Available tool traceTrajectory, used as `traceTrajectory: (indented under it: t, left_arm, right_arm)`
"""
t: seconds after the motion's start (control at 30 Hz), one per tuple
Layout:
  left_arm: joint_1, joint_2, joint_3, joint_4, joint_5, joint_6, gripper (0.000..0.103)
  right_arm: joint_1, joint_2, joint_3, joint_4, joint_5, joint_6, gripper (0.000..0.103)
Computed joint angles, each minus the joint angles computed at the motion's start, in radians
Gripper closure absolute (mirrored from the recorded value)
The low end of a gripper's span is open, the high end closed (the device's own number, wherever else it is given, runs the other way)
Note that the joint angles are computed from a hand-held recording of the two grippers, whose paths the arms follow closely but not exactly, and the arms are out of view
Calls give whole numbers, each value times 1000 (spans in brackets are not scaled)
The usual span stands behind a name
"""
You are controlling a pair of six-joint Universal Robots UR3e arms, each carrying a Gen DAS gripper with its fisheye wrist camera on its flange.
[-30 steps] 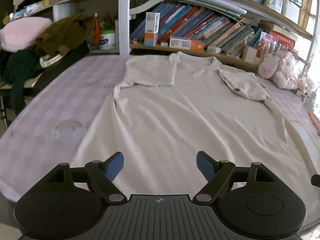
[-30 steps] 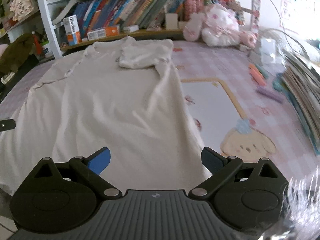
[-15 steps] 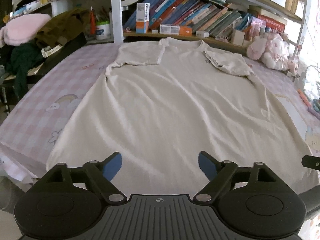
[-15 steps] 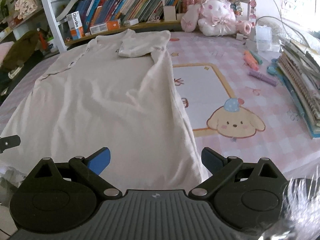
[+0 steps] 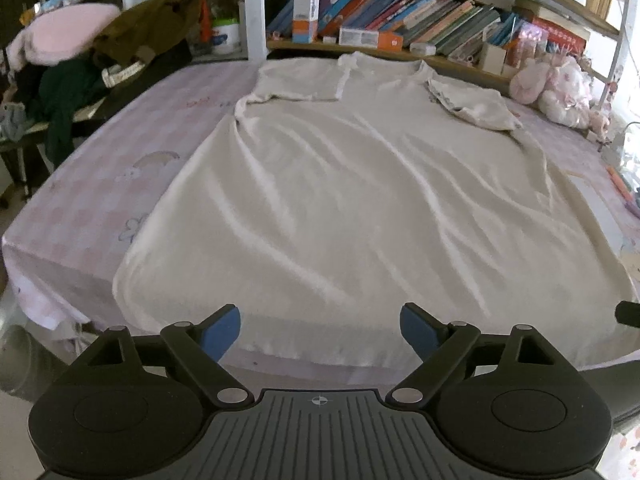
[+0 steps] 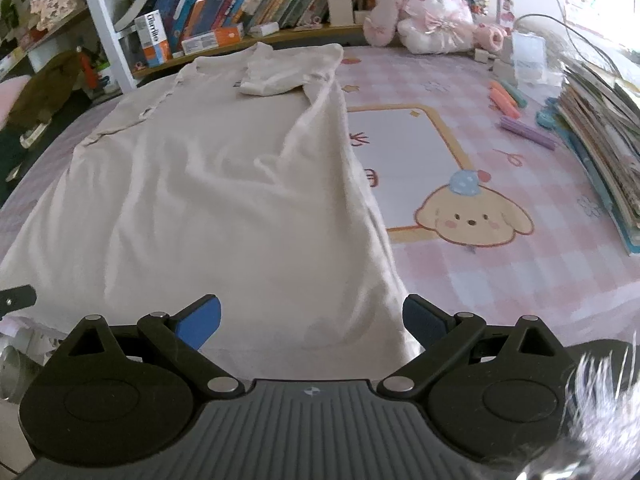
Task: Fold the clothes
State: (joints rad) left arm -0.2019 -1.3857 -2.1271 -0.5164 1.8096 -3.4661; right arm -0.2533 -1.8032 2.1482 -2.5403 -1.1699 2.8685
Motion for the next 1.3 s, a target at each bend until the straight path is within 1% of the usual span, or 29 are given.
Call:
traceTrajectory:
  t: [0.13, 0.23, 0.27, 0.33, 0.37, 0.4, 0.43, 0.5, 0.57, 0.67, 0.77, 0.83, 0.9, 0.93, 1.0, 1.03, 1.07, 1.1, 1.2, 1.27, 1.3]
  left_arm:
    - [36, 47, -45, 13, -29, 36, 13]
    - [84, 86, -85, 28, -73, 80, 13]
    - [100, 98, -97, 32, -87, 95, 13]
    - [128, 116, -113, 34, -95, 113, 13]
    - [143, 126, -121, 36, -101, 122, 14]
    - [164, 140, -134, 39, -112, 132, 14]
    - [185, 155, -146, 41, -124, 142, 14]
    - [225, 182, -166, 39, -140, 163, 15]
    - [266, 209, -183, 27, -153, 184, 16]
    - [336, 253, -207, 4, -183, 212, 16]
    - [410, 295, -229, -23, -214, 243, 16]
    - [462, 320, -245, -32, -226, 268, 16]
    - [527, 347, -262, -48, -251, 302, 17]
    - [563, 360, -270, -59, -269, 322, 21]
    - [651, 384, -292, -78, -330, 365, 25]
    - [696, 394, -302, -88, -363, 386, 30]
    - [750, 404, -315, -104, -415, 409, 37]
    - [806, 417, -327, -124, -470, 433, 39]
    - [1030, 518, -372, -265, -709, 533, 40]
    - [1145, 547, -384, -374, -832, 604, 40]
    - [1179, 537, -387, -402, -873, 628, 40]
  right_arm:
    - [-57, -32, 6, 59, 9, -7, 5]
    - [-105, -41, 1, 120, 20, -9, 6]
    - [-122, -42, -1, 139, 26, -10, 8]
    - [-146, -37, -8, 171, 30, -3, 9]
    - [-158, -37, -10, 185, 35, -1, 13]
    - [-169, -35, -14, 201, 40, -3, 19]
    - [-178, -32, -20, 215, 43, -9, 22]
    - [-189, -23, -34, 250, 42, -29, 34]
    - [-199, -15, -49, 285, 42, -47, 43]
    - [-219, -6, -68, 329, 65, -30, 44]
    - [-207, 4, -79, 315, 70, -7, 46]
    - [-192, 19, -94, 311, 69, -3, 50]
    - [-176, 40, -114, 310, 64, 7, 53]
    - [-170, 51, -126, 312, 62, 13, 53]
    - [-158, 70, -151, 322, 58, 28, 54]
    - [-153, 80, -164, 331, 55, 38, 54]
    - [-153, 87, -174, 342, 57, 51, 54]
    - [-155, 93, -183, 355, 62, 62, 55]
    - [-171, 117, -221, 414, 89, 98, 56]
    - [-181, 141, -251, 453, 107, 135, 56]
    - [-187, 153, -266, 473, 118, 154, 56]
